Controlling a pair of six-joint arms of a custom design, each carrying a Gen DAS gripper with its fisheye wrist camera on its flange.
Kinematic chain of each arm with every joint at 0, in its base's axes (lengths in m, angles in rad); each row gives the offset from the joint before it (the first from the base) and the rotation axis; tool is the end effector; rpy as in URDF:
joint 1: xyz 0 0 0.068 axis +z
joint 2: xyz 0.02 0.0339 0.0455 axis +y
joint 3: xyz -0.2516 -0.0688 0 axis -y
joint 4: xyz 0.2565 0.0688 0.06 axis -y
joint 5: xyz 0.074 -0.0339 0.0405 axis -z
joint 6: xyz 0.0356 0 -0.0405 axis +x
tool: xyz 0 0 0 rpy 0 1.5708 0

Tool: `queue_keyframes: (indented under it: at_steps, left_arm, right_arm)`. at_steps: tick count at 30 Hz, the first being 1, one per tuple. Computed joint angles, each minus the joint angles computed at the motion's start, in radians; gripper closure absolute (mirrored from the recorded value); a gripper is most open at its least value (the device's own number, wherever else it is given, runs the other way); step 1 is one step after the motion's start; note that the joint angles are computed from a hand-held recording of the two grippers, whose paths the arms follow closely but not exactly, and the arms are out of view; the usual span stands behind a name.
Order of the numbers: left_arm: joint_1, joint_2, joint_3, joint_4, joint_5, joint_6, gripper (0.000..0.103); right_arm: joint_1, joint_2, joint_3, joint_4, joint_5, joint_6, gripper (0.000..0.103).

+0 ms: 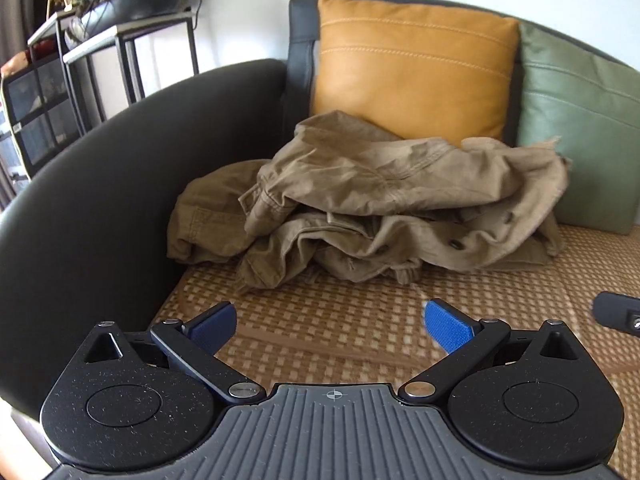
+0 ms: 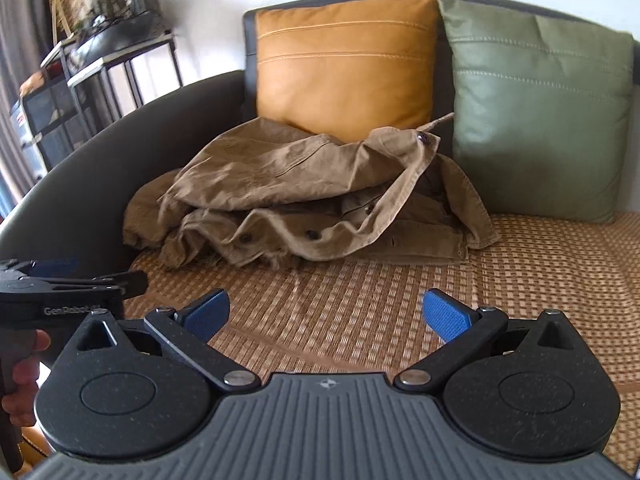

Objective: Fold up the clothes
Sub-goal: 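Reach both tools into the khaki jacket and close on its fabric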

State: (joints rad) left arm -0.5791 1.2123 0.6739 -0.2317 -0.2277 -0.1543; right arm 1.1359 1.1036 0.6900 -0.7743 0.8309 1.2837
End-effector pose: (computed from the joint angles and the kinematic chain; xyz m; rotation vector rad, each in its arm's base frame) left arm 0.2226 -0.1360 0.1934 0.3786 2.2873 -0.1042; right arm 0.1091 0.1724 0.1991 0.3562 2.2186 0.0571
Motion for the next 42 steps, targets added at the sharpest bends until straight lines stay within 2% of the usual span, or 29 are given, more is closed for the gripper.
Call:
queue_keyframes:
  at_steps: [3,6,9,12,17,20,23,25,28,29,31,33,34,35,36,37,42]
  left_arm:
    - [0.038,0.218,0.099,0.104,-0.019,0.039,0.0]
    - [0.058,0.415,0.218,0.178,-0.072,0.075,0.0]
    - [0.097,0.562,0.353,0.159,-0.041,0.062,0.0]
    - [0.108,0.643,0.44,0.143,-0.024,0.047,0.0]
    - [0.092,0.747,0.555,0.115,-0.034,0.077,0.0]
    - [0.091,0.798,0.623,0.077,-0.035,0.056,0.0]
    - [0.094,0.835,0.675,0.044,-0.034,0.012,0.0]
    - [0.099,0.851,0.703,0.014,-0.025,-0.009,0.0]
    - [0.102,0.853,0.706,0.012,-0.036,-0.029,0.009]
    - [0.1,0.851,0.703,0.011,-0.049,-0.028,0.015]
    - [0.1,0.846,0.698,0.01,-0.055,-0.029,0.02]
    - [0.103,0.837,0.688,0.011,-0.05,-0.033,0.03]
    - [0.106,0.829,0.68,0.011,-0.045,-0.039,0.034]
    - [0.109,0.823,0.674,0.013,-0.037,-0.044,0.046]
    - [0.113,0.816,0.666,0.018,-0.028,-0.049,0.053]
    - [0.116,0.804,0.653,0.022,-0.024,-0.052,0.055]
    - [0.14,0.718,0.576,0.035,0.031,-0.059,0.09]
  right_arm:
    - [-0.206,-0.015,-0.119,0.261,-0.043,-0.199,0.001]
    - [-0.387,0.047,-0.194,0.535,-0.061,-0.398,0.001]
    - [-0.523,0.138,-0.226,0.754,-0.084,-0.515,0.001]
    - [-0.631,0.2,-0.255,0.941,-0.144,-0.588,0.001]
    - [-0.732,0.317,-0.222,1.07,-0.189,-0.659,0.004]
    - [-0.77,0.348,-0.221,1.138,-0.24,-0.697,0.011]
    - [-0.79,0.371,-0.205,1.147,-0.284,-0.728,0.02]
    - [-0.806,0.387,-0.194,1.149,-0.321,-0.739,0.031]
    - [-0.82,0.407,-0.181,1.161,-0.372,-0.749,0.041]
    - [-0.823,0.411,-0.178,1.165,-0.387,-0.752,0.044]
    - [-0.827,0.414,-0.173,1.168,-0.414,-0.757,0.057]
    - [-0.824,0.417,-0.165,1.163,-0.423,-0.76,0.062]
    - [-0.818,0.419,-0.16,1.159,-0.415,-0.765,0.071]
    - [-0.814,0.416,-0.158,1.157,-0.41,-0.772,0.079]
    - [-0.812,0.409,-0.157,1.151,-0.411,-0.776,0.094]
    - [-0.812,0.398,-0.161,1.147,-0.416,-0.774,0.095]
    - [-0.776,0.32,-0.184,1.082,-0.386,-0.789,0.099]
